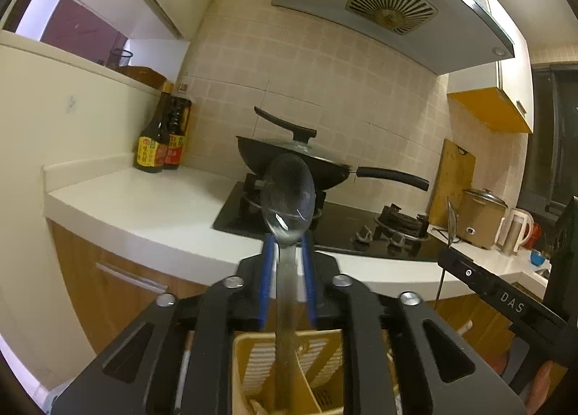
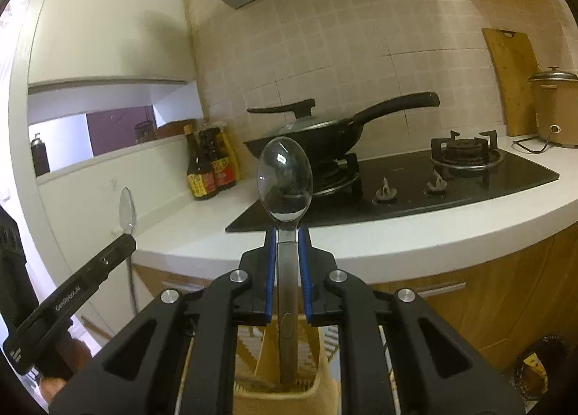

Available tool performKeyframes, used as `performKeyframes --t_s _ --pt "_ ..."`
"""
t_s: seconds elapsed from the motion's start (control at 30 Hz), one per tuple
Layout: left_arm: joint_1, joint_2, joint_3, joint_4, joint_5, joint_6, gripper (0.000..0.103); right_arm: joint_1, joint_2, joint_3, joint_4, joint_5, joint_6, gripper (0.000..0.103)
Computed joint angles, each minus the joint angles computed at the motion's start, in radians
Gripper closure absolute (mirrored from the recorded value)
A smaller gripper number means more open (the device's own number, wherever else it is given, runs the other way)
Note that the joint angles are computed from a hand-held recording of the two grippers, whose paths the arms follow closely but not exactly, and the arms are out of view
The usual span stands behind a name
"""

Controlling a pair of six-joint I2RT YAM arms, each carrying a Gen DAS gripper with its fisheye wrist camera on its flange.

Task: Organize utensils
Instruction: 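Lower both spoons into the beige basket and open both tools, then grasp a clear spoon with the left tool while the right tool grasps another spoon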

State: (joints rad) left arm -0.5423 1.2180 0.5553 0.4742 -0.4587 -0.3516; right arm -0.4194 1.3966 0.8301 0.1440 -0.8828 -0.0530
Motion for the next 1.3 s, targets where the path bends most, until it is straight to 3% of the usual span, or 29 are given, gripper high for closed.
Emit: performKeyframes --t_s 0.07,0.1,0.13,0.3,0.37,0.53,0.67,0.87,1.0,1.1,1.3 --pt "0.004 -0.035 -0.021 -0.017 0.028 -0.018 0.079 -0.025 -0.014 -0.005 -0.040 -0.037 -0.020 0.079" --pt "0.004 -0.055 -0.031 -0.026 0.038 -0.024 0.077 -0.050 -0.027 -0.012 -0.057 -0.065 -0.027 0.064" --pt "0.000 -0.074 -0.042 -0.034 0.035 -0.028 0.075 -0.064 -0.039 -0.019 -0.064 -0.075 -0.027 0.059" --pt "-0.034 -0.223 -0.083 -0.157 0.032 -0.037 0.065 -0.176 -0.078 0.013 -0.279 -0.178 -0.126 0.059" --pt "-0.063 -0.289 -0.091 -0.222 0.025 -0.041 0.058 -0.219 -0.100 0.044 -0.429 -0.177 -0.216 0.059" --pt "-0.167 -0.416 -0.072 -0.471 -0.013 -0.080 0.055 -0.275 -0.117 0.128 -0.827 -0.057 -0.511 0.059" --pt "-0.230 -0.419 -0.039 -0.707 0.037 -0.159 0.055 -0.300 -0.079 0.146 -1.072 0.079 -0.725 0.059" --pt "-0.309 -0.355 -0.093 -0.877 0.123 -0.277 0.055 -0.356 -0.114 -0.001 -1.115 0.264 -0.896 0.059" --pt "-0.324 -0.315 -0.171 -0.877 0.205 -0.324 0.058 -0.430 -0.117 -0.090 -1.125 0.325 -0.990 0.060" --pt "-0.340 -0.292 -0.214 -0.848 0.253 -0.343 0.061 -0.491 -0.098 -0.134 -1.125 0.356 -1.048 0.066" --pt "-0.436 -0.149 -0.177 -0.840 0.217 -0.371 0.061 -0.587 -0.075 -0.158 -1.107 0.430 -1.109 0.067"
